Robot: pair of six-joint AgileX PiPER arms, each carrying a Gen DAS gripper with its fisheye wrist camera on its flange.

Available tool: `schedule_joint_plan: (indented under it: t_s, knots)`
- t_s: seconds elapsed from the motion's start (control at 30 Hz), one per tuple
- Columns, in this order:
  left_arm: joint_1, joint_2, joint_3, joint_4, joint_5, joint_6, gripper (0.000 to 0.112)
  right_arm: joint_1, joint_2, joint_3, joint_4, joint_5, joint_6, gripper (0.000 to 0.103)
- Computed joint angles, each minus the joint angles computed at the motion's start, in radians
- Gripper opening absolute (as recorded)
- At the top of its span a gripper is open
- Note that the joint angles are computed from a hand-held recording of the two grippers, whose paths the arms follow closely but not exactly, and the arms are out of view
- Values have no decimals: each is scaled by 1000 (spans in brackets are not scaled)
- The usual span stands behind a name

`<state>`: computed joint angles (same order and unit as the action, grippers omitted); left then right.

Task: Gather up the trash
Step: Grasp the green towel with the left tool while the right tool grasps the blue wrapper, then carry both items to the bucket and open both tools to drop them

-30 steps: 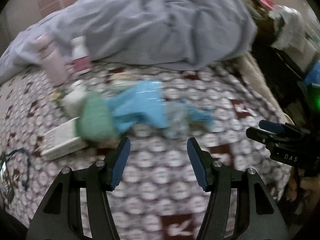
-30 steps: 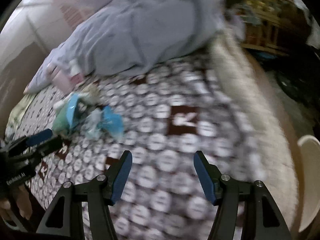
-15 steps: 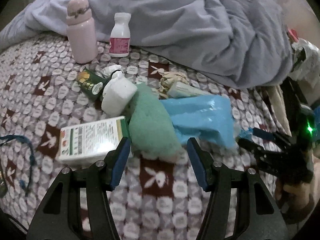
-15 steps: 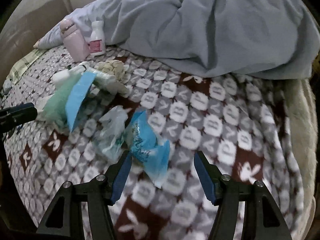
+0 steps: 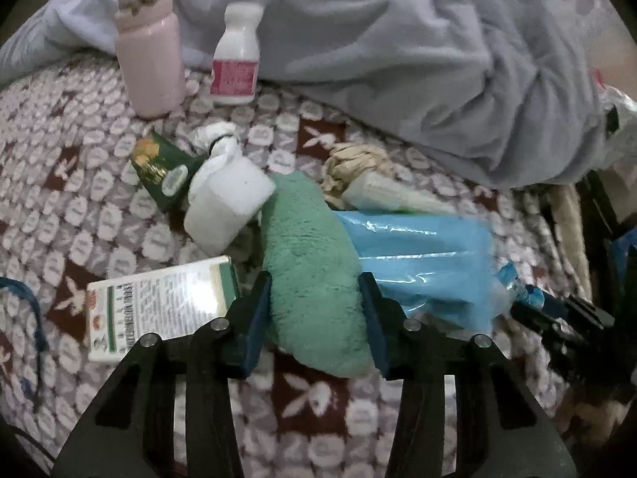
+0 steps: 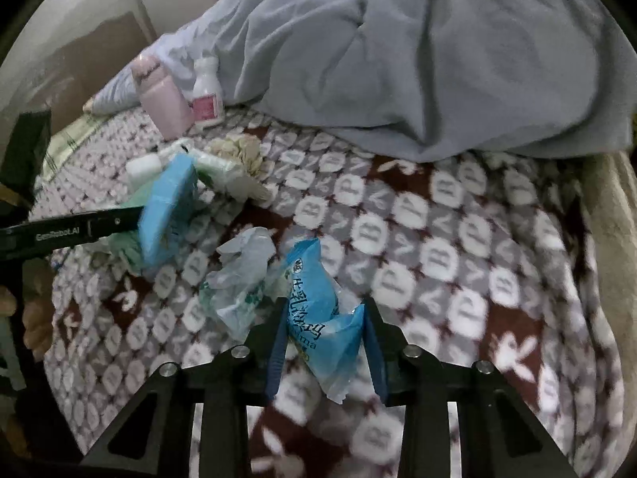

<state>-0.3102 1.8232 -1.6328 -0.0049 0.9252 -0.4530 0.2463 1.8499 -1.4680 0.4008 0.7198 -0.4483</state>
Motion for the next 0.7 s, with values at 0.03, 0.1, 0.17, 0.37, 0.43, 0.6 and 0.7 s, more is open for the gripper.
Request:
schedule_joint_plan:
  t_s: [0.03,0.1,0.17,0.37,0.43,0.6,0.7]
  knots:
    - [-11,-22,9,15,-2,-4,40,-17,-26,28,32,-3,-25,34]
    - [-29,-66,20,27,-3,-6,40,-48,-69,66,81,2,-63,34]
    - [-46,-99,14,16,0,-2,40,-70,-117,108,103,-3,-87,34]
    - [-156,-73,-123,4,46,2,40,-163,-256,220,183,-9,-156,34]
    - [-202,-44,-173,4,54,-3,40,-199,-290,249,191,-9,-170,34]
    - [-329,72,-333,33,98,-27,40,-320,-352,299,224,17,-220,34]
    - [-395,167,-468,48,148,-32,40,-397,-379,322,234,30,-249,34]
